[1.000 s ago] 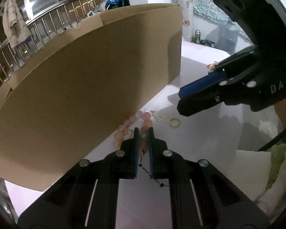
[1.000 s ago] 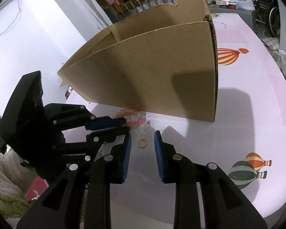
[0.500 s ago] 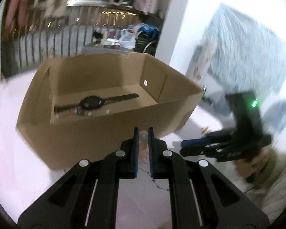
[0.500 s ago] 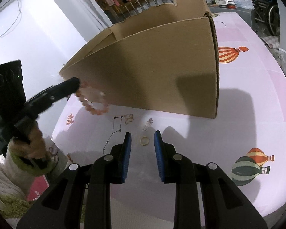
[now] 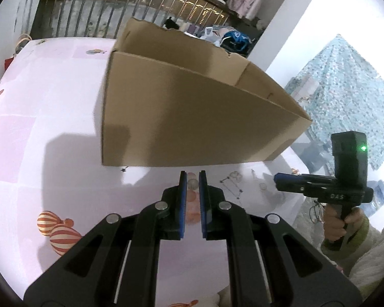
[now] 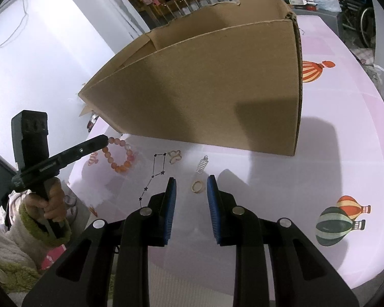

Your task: Organize jewelry

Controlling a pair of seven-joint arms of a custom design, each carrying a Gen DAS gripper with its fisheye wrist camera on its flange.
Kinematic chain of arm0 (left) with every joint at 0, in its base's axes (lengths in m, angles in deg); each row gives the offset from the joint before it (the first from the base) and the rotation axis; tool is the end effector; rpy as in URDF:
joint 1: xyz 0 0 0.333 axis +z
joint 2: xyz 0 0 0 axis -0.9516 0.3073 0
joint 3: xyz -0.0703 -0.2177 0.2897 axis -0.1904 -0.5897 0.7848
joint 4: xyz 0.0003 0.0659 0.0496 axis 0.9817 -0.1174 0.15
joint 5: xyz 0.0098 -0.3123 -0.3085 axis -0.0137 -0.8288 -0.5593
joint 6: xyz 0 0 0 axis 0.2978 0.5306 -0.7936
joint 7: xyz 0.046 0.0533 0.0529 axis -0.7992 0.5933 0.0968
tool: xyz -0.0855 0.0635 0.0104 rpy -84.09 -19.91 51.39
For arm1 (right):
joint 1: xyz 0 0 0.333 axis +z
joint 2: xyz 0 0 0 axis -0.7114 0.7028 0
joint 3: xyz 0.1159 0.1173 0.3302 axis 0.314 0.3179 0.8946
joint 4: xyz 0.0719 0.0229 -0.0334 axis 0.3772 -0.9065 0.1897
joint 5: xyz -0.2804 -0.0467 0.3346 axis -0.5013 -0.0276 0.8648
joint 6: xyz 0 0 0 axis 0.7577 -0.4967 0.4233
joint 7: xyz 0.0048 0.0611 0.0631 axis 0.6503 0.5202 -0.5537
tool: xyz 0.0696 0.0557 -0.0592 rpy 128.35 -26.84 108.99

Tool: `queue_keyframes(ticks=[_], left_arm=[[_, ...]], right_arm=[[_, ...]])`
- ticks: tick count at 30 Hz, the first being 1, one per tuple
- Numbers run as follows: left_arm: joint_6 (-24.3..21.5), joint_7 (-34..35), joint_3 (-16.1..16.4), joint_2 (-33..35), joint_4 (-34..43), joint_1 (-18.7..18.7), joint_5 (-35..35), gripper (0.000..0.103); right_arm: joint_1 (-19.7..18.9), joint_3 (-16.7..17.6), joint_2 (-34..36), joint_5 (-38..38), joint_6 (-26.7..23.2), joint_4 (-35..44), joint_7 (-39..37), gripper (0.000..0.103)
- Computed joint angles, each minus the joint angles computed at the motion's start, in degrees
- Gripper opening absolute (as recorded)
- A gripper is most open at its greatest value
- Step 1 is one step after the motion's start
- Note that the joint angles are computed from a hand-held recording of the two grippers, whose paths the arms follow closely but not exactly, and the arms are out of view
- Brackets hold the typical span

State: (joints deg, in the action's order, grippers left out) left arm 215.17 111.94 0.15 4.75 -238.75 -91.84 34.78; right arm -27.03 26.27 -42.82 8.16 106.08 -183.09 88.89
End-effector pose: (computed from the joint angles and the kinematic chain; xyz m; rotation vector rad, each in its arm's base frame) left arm 0.4192 -0.0033 0.5043 -1.8352 1.9748 -1.2769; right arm 0.4993 0.1763 0.5526 -1.9570 1.3920 0.0680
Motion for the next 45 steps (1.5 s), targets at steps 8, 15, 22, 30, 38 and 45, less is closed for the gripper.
queue_keyframes(ticks=[8,15,22,30,38,45], left_arm=[[5.29,-2.98,-1.91,-1.44,-1.26,1.05,5.82,0.029],[7.67,-3.61,0.92,-3.78,-2.02,-4.82,10.71,0.031],[7.74,-4.4,2.06,-2.17,-1.9,-10.05,15.39,0.031],[8.16,-3.69,3.0,-1.06,-1.6,-13.35,15.38,0.031],[8.15,-3.59,2.86,-0.35,-1.44,-13.68,15.06,0.031],[8.13,-3.01,2.95,-0.09,-1.44,-13.47,14.89,0.031]], right_arm=[[-0.43,1.63,-0.05,-5.77,2.72,-0.61,2.7,0.025],[0.31,2.47,-0.88,-11.01,5.46,-1.79,2.97,0.025],[1.23,3.56,0.04,-15.71,8.1,-1.94,2.89,0.025],[1.66,4.17,1.18,-19.62,10.58,-1.43,2.35,0.019],[2.89,2.63,1.56,-17.97,9.69,-0.79,-2.79,0.011],[2.57,2.45,1.1,-15.94,8.92,-1.0,-3.83,0.008]])
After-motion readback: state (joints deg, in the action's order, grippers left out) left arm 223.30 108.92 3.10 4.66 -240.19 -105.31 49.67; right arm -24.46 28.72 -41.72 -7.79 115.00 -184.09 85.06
